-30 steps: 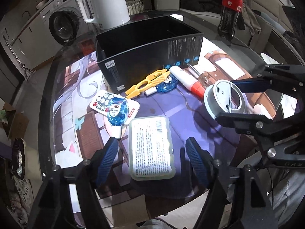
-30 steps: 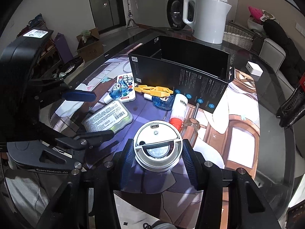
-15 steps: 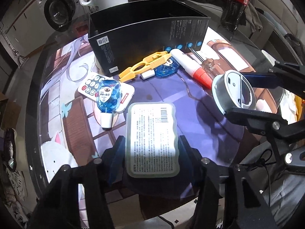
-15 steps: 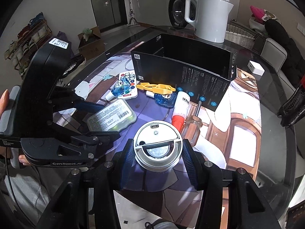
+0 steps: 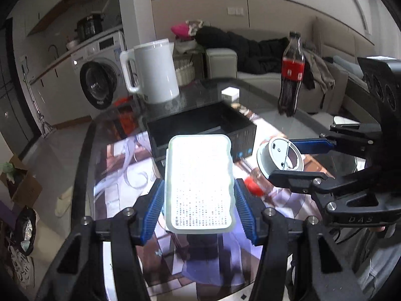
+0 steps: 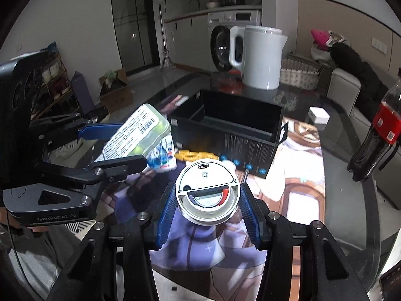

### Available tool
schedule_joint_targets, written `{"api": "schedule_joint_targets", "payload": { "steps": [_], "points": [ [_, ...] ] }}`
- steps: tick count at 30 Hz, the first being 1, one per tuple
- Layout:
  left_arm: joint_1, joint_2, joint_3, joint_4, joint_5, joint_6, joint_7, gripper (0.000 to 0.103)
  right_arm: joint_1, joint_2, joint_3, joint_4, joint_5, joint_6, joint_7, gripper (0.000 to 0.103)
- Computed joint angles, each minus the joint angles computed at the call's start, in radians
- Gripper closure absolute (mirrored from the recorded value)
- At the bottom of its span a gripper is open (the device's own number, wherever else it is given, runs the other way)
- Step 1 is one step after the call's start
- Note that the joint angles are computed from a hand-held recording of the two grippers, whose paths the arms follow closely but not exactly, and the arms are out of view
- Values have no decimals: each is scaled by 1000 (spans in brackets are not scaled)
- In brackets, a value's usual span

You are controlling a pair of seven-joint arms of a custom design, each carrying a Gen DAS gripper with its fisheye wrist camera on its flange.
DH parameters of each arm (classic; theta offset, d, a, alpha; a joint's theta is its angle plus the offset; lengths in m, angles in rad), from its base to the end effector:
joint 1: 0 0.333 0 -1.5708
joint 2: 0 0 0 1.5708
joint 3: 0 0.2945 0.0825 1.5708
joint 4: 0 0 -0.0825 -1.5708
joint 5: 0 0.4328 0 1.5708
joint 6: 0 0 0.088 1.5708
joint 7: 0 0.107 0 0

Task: Organize rigid objects
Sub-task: 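Grasp the green container with the left tool while the right tool grasps the white lid, then carry both items into the black box and open both tools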

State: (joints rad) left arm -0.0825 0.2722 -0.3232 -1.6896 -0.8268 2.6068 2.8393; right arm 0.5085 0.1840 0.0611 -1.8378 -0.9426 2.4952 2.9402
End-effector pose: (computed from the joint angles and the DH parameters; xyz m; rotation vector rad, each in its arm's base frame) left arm 0.6757 -0.2513 0.4747 -0.6711 2.4825 -1.2029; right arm 0.5766 0.3726 0.4361 -1.5950 1.8773 -0.8131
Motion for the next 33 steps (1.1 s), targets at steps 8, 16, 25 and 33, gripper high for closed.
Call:
{"api": "schedule_joint_targets", "payload": {
  "steps": [8,16,25,33],
  "points": [
    [62,-98,-31,-54,-597,17,484,48,56,-95,42,-48,-529,-200,387,53],
    [-2,-27,31,55,-543,-10,352,48,34,-94,78,-16,-617,-239,417,53],
    [-16,140,-24,279,-435,47,219,48,14,-14,38,118,-633,-213,365,53],
    [-64,323,-42,491,-199,99,-20,48,-17,78,-40,234,-520,-143,328,53]
  ]
}}
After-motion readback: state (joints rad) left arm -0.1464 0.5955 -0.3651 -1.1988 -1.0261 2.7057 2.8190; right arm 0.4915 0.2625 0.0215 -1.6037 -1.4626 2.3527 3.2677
